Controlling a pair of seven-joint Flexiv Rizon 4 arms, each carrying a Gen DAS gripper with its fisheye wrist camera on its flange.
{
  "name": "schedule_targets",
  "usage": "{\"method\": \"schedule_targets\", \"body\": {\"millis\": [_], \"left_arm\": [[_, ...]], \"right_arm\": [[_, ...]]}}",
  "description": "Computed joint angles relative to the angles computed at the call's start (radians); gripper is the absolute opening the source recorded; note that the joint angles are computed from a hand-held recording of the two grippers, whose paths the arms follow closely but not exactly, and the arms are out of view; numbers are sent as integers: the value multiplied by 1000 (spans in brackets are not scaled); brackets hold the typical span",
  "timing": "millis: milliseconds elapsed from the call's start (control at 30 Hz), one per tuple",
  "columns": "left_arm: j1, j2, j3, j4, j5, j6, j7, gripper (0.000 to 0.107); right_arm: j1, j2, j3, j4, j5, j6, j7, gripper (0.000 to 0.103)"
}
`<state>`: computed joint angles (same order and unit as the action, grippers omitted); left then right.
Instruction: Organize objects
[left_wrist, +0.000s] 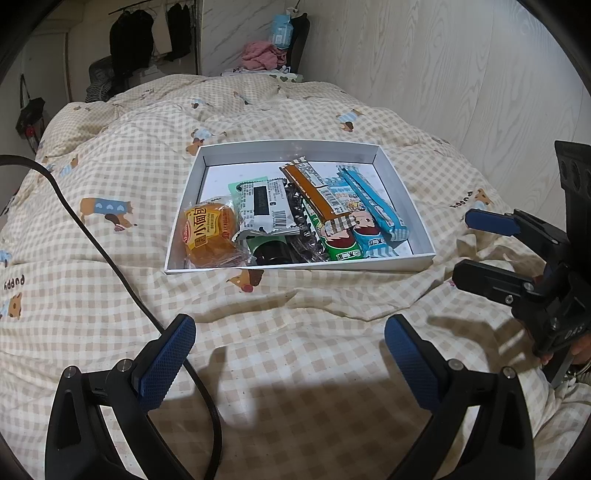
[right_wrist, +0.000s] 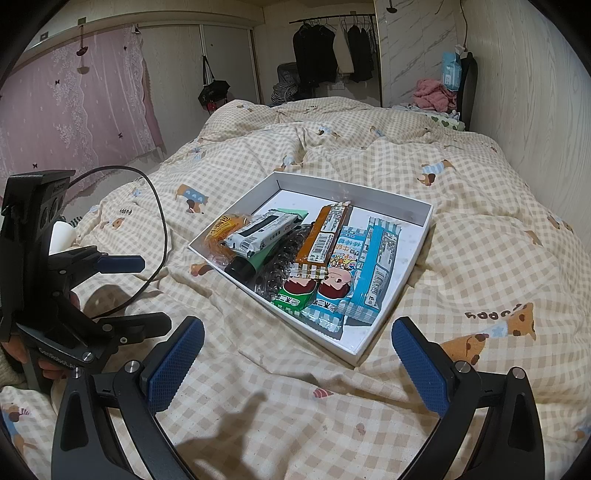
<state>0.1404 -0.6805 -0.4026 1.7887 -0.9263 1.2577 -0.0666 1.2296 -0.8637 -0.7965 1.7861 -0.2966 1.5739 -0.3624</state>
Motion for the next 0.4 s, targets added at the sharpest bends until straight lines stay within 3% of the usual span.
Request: {"method": "schedule_targets", "body": {"millis": [400], "left_arm": [[7, -3, 5, -7, 13, -27, -6, 102]], "right_arm": [[-5, 2, 8, 1, 3, 0, 0, 102]]}}
